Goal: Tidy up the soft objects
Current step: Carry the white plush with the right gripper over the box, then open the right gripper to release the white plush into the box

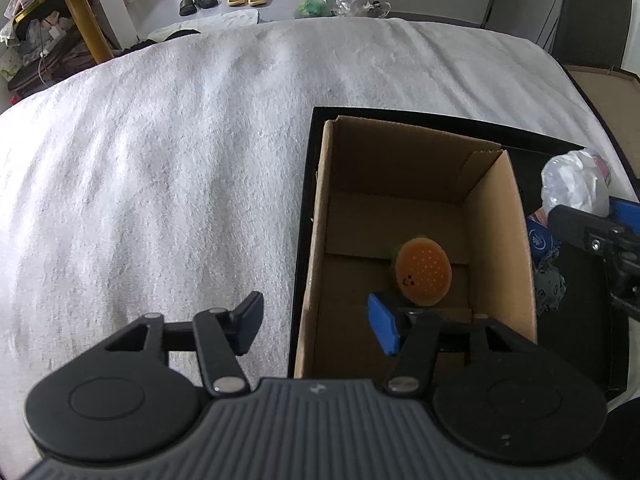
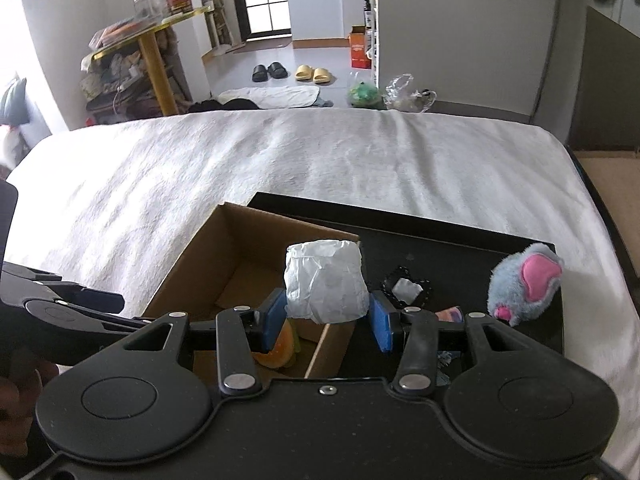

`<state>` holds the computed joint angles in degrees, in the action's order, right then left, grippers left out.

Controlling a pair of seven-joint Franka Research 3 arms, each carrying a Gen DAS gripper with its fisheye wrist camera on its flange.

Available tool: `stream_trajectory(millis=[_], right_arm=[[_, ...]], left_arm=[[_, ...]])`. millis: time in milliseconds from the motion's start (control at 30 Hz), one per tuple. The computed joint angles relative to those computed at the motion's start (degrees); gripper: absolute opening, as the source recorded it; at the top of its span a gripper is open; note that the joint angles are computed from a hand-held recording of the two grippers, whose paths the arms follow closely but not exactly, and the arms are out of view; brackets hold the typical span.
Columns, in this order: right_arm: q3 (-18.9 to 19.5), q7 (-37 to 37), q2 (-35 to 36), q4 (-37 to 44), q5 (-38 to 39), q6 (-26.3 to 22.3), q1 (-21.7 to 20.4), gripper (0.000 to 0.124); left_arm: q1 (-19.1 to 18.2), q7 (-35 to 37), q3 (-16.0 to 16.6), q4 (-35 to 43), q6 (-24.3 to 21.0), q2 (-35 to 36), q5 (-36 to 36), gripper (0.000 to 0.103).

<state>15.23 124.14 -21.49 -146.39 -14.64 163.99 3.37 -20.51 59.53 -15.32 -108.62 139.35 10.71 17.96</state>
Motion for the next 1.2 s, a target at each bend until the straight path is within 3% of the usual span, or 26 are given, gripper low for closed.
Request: stream_trajectory(millis=[500,667,800,933,1200], right_arm=[[-0.3,2.7,5.8,6.3,-6.0,-3.1,2.1,0.045],[-1.2,3.9,6.9,7.6,-8.0,-3.5,3.1,0.045],[-0.3,9.1,7.7,9.0,-14.2,-6.5,2.2,0.062],[-2.4,10.2,6.8,7.8,-13.2,-6.3,3.6,0.064],[-2.8,10.5,4.5,5.2,-11.4,-6.2,3.6,0.066]], left_arm=[[1.3,4.6,-0.3,-0.6,-0.9,1.1,-4.6,0.009],[1.5,5.4,-0.3,-1.8,-0.2,0.4,-5.3,0.008],[1.5,6.1,-0.3,-2.2,-0.1,0.0,-5.6,0.008],[1.6,6.3,-0.3,-2.5,-0.2,-0.4,-5.8,0.008],[1.2,5.3,-0.2,-3.0,-0.8,-1.1,-4.9,0.008]])
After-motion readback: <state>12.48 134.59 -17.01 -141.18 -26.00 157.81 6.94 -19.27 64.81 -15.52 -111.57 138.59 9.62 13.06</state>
